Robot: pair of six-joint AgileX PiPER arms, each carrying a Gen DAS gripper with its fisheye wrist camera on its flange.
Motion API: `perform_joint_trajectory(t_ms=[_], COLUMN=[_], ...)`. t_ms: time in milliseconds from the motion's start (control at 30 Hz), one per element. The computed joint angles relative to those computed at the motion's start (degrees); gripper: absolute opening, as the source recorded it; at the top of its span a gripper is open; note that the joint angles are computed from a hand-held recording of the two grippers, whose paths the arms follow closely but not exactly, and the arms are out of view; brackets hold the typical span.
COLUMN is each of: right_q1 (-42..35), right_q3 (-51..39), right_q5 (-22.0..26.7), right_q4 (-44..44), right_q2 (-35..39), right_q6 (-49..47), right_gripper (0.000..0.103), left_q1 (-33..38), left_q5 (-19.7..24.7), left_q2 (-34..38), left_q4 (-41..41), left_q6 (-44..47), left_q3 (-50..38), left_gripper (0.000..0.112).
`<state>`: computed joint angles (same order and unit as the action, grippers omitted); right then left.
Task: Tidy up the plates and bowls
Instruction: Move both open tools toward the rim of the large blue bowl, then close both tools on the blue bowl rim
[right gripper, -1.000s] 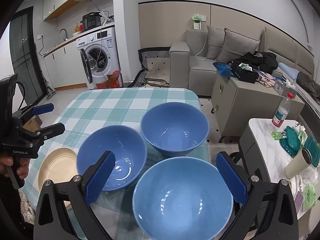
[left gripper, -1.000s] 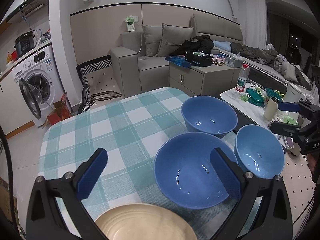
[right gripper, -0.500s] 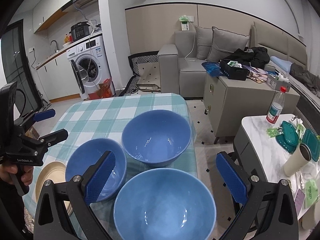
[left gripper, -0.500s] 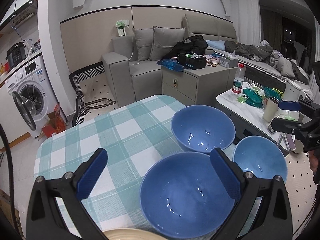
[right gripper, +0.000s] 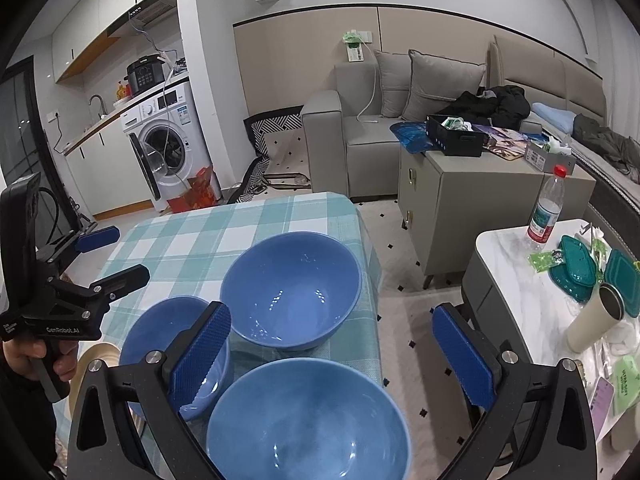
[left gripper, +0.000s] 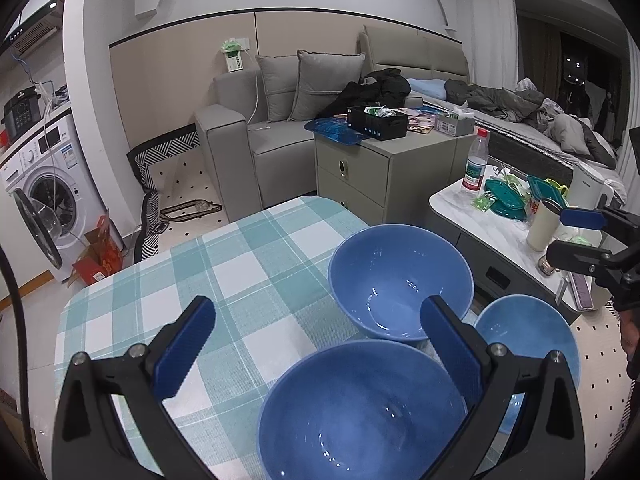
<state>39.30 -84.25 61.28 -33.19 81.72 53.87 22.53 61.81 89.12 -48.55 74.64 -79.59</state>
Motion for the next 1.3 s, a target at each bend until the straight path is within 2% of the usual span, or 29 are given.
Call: perform_joint_trajectory(t_ms=[467, 800, 1067, 1200, 1300], right_q1=[-8.79, -13.25, -15.78, -17.42, -17.83], right_q3=[-0.06, -0.91, -2.03, -2.42, -3.05], right_q5=[-5.76, -7.65, -8.33, -9.09, -9.31], right_q4=[10.68, 17.78, 20.54, 23.12, 23.92], right_q2=[4.62, 9.26, 12.65, 14.26, 15.60], right_q6=[-6.68, -12.69, -15.25, -17.09, -17.76], right_gripper=[0.102, 0.101, 0.096, 0.087, 0.086], left_q1=[-6.59, -10.62, -13.42, -14.48, -15.11], left_q5=[-4.74, -6.37, -8.50, -9.34, -9.59], left_q2=[4.45, 8.09, 10.06, 11.11, 11.78], left_q4=[4.51, 8.06, 11.80, 13.70, 14.74], left_q6=[-5.39, -9.41, -11.97, -13.30, -14.23], left_q3=[-2.07, -4.52, -5.54, -6.06, -6.56], left_gripper=[0.103, 0.103, 0.103, 0.102, 0.102])
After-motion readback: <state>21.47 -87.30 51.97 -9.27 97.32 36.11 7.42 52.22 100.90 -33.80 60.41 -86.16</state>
